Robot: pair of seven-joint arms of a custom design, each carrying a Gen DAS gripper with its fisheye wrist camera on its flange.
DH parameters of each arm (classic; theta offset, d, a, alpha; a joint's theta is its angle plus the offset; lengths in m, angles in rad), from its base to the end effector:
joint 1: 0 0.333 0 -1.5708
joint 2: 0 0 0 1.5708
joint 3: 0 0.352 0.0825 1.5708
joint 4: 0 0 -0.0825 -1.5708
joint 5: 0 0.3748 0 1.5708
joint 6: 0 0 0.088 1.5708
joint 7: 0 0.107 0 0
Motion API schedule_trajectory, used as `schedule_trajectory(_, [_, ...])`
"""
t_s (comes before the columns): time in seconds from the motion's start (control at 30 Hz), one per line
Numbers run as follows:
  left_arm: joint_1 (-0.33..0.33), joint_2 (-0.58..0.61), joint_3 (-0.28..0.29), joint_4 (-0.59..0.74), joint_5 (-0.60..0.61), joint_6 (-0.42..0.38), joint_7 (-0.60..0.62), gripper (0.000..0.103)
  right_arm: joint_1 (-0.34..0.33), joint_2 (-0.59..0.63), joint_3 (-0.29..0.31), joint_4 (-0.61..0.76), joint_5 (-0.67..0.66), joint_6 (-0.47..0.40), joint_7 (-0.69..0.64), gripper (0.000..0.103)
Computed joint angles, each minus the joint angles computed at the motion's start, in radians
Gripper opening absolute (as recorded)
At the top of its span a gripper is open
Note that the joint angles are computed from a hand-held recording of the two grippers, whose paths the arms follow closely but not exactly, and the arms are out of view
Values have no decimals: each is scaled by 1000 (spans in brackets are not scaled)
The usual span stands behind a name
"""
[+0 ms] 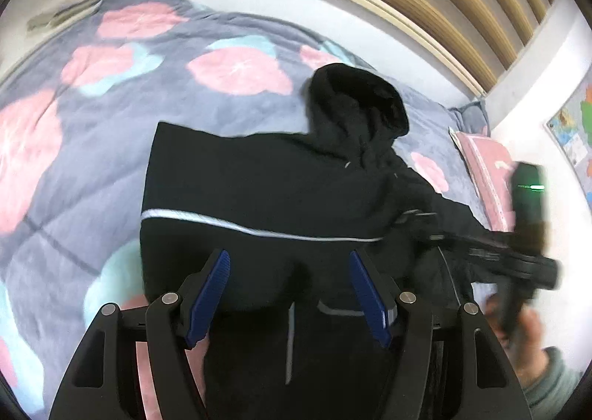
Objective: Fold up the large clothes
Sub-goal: 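Lay the held sleeve across the jacket body with the left tool while the right tool grasps the other cuff, then carry the other sleeve across the jacket body with the right tool and release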
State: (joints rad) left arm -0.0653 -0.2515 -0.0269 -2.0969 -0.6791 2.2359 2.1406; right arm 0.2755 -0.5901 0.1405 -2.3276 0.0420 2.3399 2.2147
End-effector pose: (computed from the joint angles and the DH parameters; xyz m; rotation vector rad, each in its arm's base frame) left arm 0.4954 -0.0661 0.6130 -1.6974 2.3998 -1.0853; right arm 0.3512 0.1729 0.6495 -1.5749 2.0219 -0.2566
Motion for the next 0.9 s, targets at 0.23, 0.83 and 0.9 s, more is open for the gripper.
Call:
schedule_trajectory(0.23, [-54,96,-98,92,109,23,-145,68,-181,-191,-49,14,-186,-279,-18,36])
schedule_trajectory(0.83, [-131,322,-187,106,561,87,-407,79,-316,-174,-191,-218,-82,-264,-155,41])
schedule_trajectory(0.9, [-128,317,-184,126,554,50,-415,79,-326,-205,-179,-198,-83,-247,-144,45])
